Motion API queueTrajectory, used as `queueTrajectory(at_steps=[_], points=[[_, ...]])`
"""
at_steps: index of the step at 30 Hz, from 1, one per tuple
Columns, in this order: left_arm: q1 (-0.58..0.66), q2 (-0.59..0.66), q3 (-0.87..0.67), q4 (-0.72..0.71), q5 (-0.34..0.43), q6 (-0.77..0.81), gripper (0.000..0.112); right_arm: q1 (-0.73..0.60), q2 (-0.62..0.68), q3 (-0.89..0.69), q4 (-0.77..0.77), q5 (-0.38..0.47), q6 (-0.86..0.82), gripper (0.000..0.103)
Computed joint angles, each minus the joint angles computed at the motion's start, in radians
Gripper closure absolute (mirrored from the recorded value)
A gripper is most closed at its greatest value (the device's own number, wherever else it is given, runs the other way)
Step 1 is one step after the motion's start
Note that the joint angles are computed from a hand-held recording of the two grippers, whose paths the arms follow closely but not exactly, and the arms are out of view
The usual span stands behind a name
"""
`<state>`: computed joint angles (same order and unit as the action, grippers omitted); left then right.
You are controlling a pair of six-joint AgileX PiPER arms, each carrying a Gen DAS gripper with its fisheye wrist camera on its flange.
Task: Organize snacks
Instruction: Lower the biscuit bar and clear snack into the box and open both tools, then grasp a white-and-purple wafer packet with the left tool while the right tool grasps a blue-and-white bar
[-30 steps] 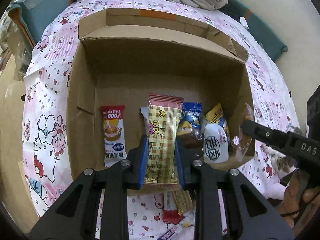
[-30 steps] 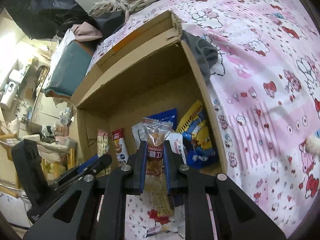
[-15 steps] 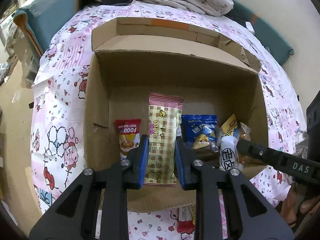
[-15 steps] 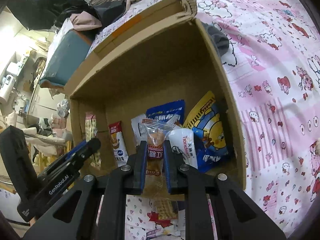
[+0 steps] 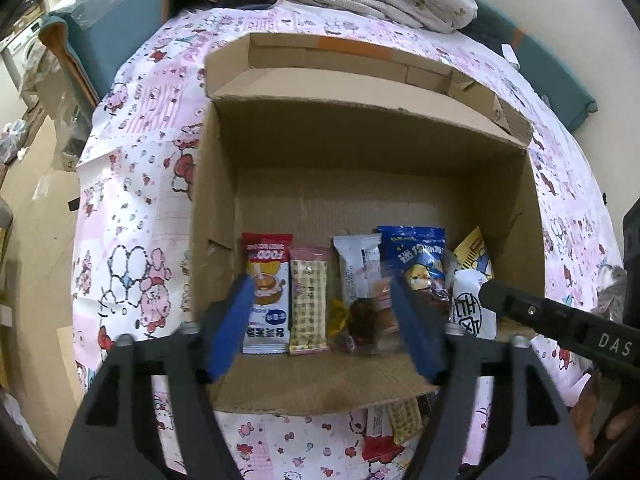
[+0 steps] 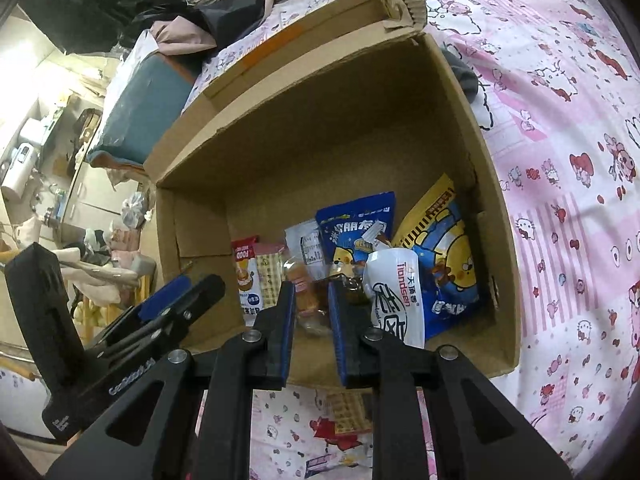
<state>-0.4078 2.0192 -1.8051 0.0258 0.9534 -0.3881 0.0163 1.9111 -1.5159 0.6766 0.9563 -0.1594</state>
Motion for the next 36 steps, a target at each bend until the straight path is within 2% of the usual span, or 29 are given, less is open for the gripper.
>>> queueTrajectory(at_steps=[1,2,3,5,6,13,17,21,33,36], points=[[0.003,-0.009,0.008,0.000,-0.009,-0.002,0.039,-0.001,-0.004,0.004,0.004,0.003,-0.006,0.073],[0.007,-0.016,0.013,-0.006,-0.013,0.000,0.039,-0.001,-0.010,0.013,0.005,-0.001,-0.010,0.064],[0.011,-0.020,0.013,-0.010,-0.012,0.002,0.038,0.001,-0.017,0.019,0.001,-0.009,-0.010,0.046],[0.015,-0.028,0.019,-0.011,-0.013,-0.004,0.038,0.009,-0.037,0.035,-0.017,-0.039,0.000,0.034],[0.016,-0.033,0.024,-0.011,-0.015,-0.007,0.038,0.011,-0.046,0.039,-0.032,-0.048,0.013,0.031],[-0.014,-0.095,0.097,0.078,-0.061,-0.057,0.038,-0.004,-0.088,0.091,-0.038,-0.076,0.024,0.030],[-0.010,-0.152,0.149,0.064,-0.074,-0.058,0.038,-0.010,-0.147,0.160,-0.067,-0.087,0.023,0.030],[-0.015,-0.237,0.262,0.107,-0.121,-0.089,0.038,-0.037,-0.208,0.235,-0.008,-0.078,0.002,0.030],[-0.006,-0.375,0.454,0.127,-0.156,-0.135,0.038,-0.056,-0.319,0.376,0.017,-0.092,-0.024,0.030],[0.001,-0.397,0.496,0.075,-0.167,-0.095,0.038,-0.057,-0.337,0.415,0.012,-0.098,-0.030,0.030]])
